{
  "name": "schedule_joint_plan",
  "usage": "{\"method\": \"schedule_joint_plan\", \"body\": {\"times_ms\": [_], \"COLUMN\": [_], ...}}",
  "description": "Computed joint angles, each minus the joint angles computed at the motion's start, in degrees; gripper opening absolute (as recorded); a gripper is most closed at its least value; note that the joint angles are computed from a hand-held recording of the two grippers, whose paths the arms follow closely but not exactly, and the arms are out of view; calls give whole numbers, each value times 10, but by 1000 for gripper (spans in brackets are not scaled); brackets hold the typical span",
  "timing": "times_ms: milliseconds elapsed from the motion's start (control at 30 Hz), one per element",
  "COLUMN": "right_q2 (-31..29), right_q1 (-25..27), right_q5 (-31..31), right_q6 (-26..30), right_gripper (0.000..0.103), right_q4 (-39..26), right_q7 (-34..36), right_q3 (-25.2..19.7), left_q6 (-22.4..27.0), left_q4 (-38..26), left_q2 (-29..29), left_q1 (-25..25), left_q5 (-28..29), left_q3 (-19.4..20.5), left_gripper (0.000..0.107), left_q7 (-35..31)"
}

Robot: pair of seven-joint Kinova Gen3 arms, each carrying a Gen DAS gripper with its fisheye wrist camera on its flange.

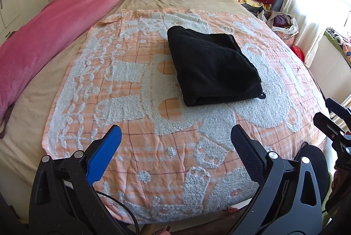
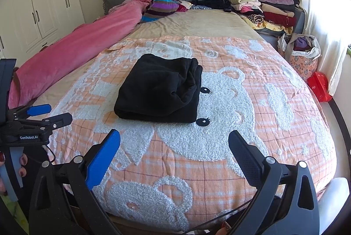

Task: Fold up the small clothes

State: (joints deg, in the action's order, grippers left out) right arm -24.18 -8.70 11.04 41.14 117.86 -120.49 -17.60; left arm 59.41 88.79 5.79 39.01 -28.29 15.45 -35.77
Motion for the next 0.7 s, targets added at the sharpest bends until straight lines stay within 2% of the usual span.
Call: {"method": "schedule_joint_plan", "body": {"times_ms": [700], "right_q2": [1], "right_q1": [0], "right_q5": [-1], "right_q6": [2], "right_gripper": [98], "right_q4": [0], "right_q7": [-1], "right_q3": [0], "left_q6": [4], "left_q4": [-2], "left_q2": [1], "left_q1": [1], "left_q5": [-3], "left_q3": [0], "left_gripper": [94], "left_q7": [-1]}}
